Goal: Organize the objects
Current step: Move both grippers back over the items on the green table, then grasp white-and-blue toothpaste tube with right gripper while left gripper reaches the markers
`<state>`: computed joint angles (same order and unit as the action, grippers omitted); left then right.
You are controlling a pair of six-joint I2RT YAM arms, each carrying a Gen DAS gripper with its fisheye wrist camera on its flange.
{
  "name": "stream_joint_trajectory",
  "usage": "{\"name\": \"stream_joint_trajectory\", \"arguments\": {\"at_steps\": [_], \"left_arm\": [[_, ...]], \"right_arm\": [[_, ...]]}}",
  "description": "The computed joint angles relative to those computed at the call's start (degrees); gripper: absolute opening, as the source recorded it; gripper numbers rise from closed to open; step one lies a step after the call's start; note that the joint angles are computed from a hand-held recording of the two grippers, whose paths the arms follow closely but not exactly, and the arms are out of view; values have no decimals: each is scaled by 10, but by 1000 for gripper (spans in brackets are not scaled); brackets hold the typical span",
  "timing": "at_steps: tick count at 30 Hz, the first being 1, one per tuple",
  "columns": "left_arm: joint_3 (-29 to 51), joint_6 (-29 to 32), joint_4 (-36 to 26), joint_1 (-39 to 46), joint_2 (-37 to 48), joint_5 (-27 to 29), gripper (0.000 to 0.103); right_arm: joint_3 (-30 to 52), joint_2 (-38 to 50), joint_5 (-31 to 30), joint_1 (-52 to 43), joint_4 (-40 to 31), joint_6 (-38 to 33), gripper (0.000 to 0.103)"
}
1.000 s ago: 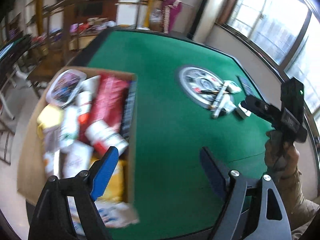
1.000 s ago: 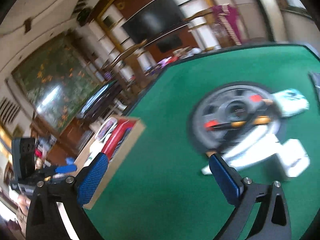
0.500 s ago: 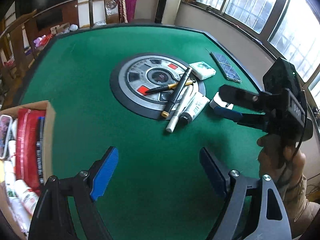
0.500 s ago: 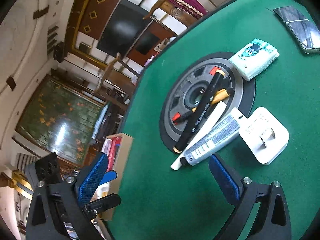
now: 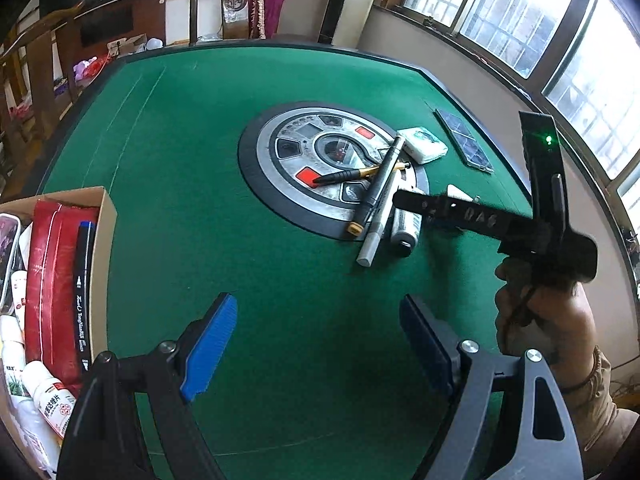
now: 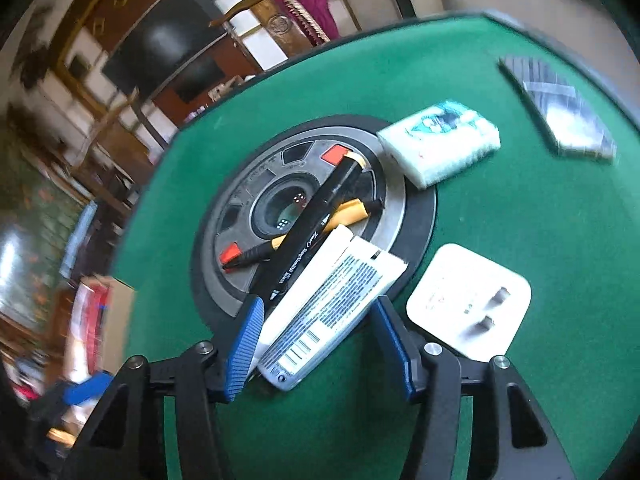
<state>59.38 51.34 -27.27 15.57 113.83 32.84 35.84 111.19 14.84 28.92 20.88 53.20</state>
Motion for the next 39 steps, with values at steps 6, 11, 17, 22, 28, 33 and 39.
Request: {"name": "stream_joint_trajectory", "arguments": {"at_steps": [6,11,17,22,28,33,39], "left_arm": [[11,-30,16,-25,-2,-8,82],[11,-70,52,-78,0,-26,82],[-3,-130,167,-174,26,-95,72],[19,-137,205,-223,69,-146,50],[21,-136,214,-245,86,-136,50],[24,-146,221,-261,90,-146,50],[28,-148,238,-286,97,-172,51]], "right_arm": [[13,-10,17,10,-66,-56,48],[-66,-64,15,13,-52,-84,31],[-89,-74,-9,0,-19,-98,30],[-105,-73,-29,-6,11,-89,30],[-114,-74,-40,-12,24,-87,30],[-113,-71,-44,-16,26,-90,30],[-117,-75,-47,-17,30,-89,30]]}}
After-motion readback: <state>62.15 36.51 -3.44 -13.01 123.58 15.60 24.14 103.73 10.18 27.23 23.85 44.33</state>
